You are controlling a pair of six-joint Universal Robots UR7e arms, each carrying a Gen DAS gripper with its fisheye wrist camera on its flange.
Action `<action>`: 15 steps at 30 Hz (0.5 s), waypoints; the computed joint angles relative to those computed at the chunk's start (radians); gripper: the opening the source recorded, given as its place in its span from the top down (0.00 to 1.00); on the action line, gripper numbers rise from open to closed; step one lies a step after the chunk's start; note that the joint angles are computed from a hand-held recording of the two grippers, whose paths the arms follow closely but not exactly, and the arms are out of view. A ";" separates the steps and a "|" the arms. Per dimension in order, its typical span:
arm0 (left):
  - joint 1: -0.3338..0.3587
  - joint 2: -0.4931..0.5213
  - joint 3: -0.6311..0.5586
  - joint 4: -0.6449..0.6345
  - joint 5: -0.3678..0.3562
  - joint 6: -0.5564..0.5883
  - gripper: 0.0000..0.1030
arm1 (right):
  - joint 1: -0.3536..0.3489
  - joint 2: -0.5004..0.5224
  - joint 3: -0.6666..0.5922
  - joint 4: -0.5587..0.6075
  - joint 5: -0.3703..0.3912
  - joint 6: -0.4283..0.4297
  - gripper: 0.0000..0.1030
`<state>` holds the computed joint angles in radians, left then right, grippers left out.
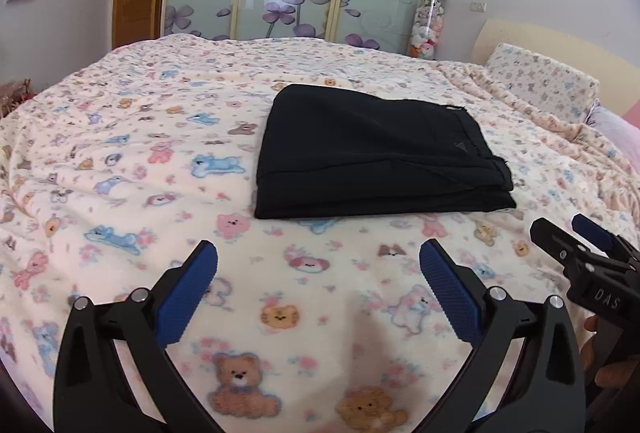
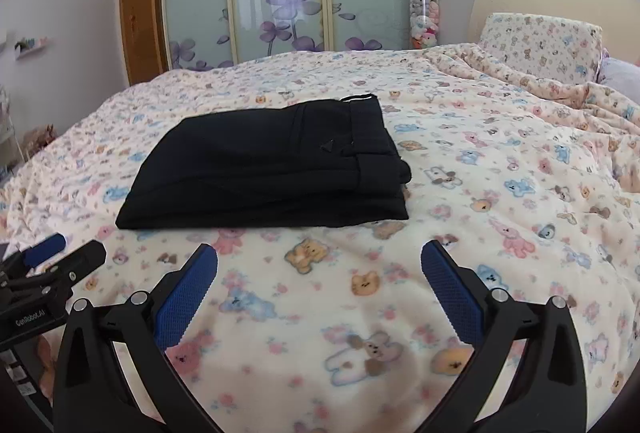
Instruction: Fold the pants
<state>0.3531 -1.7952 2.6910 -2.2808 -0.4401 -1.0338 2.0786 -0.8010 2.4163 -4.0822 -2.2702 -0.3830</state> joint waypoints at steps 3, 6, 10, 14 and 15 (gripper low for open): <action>-0.010 -0.002 -0.021 0.137 0.019 -0.099 0.02 | 0.007 0.016 -0.005 -0.005 -0.013 -0.013 0.01; -0.015 -0.015 -0.027 0.193 0.021 -0.142 0.02 | 0.009 0.025 -0.007 -0.002 -0.018 -0.014 0.01; -0.018 -0.021 -0.018 0.168 0.023 -0.126 0.02 | 0.013 0.037 -0.009 -0.018 -0.026 -0.019 0.01; -0.029 -0.013 -0.025 0.211 0.031 -0.156 0.02 | 0.017 0.048 -0.012 -0.031 -0.033 -0.031 0.01; -0.029 -0.012 -0.022 0.196 0.029 -0.142 0.02 | 0.018 0.049 -0.012 -0.032 -0.035 -0.029 0.01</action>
